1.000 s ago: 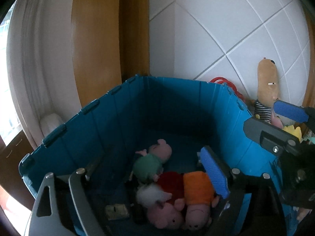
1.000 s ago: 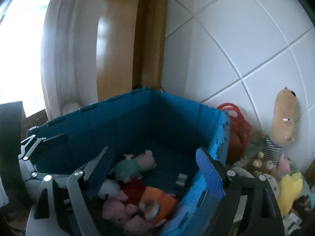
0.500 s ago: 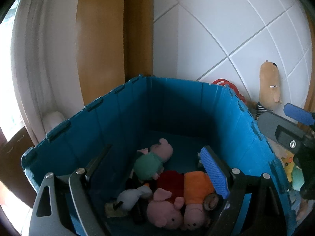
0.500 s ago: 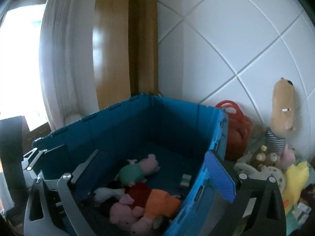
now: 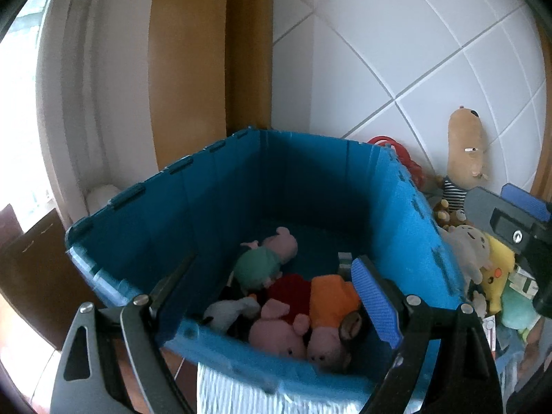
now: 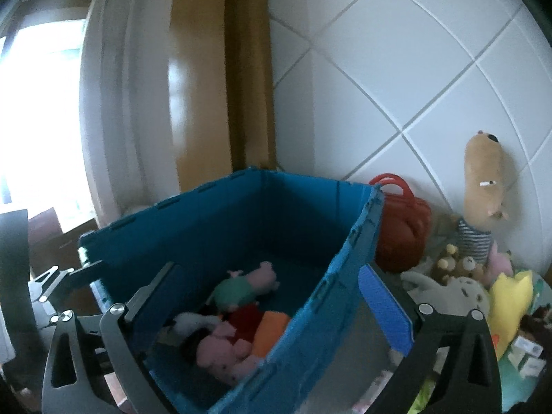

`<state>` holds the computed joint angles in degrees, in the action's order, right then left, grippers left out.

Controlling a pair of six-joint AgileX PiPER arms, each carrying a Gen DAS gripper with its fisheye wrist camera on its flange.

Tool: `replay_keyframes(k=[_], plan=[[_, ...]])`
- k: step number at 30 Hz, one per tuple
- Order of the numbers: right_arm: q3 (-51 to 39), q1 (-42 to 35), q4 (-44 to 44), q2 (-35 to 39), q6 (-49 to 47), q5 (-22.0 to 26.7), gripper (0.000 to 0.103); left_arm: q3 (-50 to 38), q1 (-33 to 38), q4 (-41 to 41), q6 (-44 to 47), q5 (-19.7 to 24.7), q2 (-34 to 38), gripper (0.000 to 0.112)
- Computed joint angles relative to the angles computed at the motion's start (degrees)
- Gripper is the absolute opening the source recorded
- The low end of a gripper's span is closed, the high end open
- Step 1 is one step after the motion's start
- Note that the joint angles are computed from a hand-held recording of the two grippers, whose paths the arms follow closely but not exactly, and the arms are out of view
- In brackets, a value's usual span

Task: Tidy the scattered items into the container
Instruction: 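Withdraw both tools from the crate back toward the pile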

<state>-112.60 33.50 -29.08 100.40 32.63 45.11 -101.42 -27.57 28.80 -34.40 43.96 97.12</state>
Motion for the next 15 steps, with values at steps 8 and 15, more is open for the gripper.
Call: replay_keyframes(k=[8, 15], plan=[[22.75, 0.68, -0.31, -18.42, -1.02, -4.96, 0.103, 10.04, -15.28, 17.04, -20.26, 7.8, -7.95, 0.088], [39.84, -1.97, 3.91, -35.21, -4.43, -5.28, 0.103, 12.46, -30.63, 25.39, -32.36, 19.12, -8.66, 0.089]])
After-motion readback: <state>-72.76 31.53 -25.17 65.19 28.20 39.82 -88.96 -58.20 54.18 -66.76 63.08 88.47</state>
